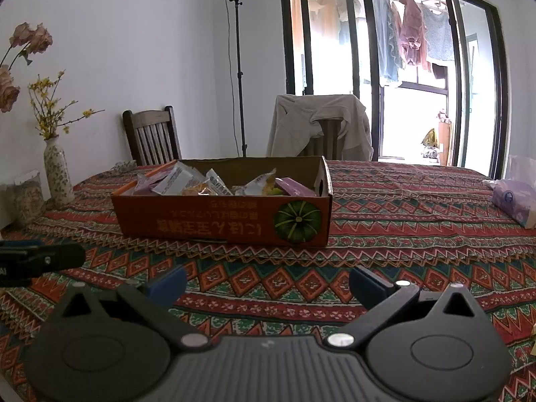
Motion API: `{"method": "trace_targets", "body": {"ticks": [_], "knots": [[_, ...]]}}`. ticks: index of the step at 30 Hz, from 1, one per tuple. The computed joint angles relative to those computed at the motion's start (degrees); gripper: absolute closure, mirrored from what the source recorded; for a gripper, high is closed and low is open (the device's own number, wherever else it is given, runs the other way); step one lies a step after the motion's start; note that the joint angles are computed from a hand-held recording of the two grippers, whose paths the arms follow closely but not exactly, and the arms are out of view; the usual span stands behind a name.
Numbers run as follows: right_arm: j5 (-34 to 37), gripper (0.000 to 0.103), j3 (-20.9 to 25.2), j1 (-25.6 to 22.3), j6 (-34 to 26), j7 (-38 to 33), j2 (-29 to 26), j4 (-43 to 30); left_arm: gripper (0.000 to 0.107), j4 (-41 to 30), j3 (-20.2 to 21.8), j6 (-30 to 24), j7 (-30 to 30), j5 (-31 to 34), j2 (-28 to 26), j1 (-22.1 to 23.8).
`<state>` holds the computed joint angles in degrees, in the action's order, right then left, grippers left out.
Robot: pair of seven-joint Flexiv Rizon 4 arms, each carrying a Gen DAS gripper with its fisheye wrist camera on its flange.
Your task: Organize snacks
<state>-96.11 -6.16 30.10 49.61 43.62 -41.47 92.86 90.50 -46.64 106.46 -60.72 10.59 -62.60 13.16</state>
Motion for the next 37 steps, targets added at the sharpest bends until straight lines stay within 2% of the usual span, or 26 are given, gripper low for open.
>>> {"method": "trace_targets", "body": {"ticks": [37], "knots": [[0.31, 0.0, -0.01, -0.03, 0.26, -0.18, -0.13, -0.15, 0.004, -0.15, -1.56, -0.37, 0.56, 0.23, -0.88, 0.89]]}}
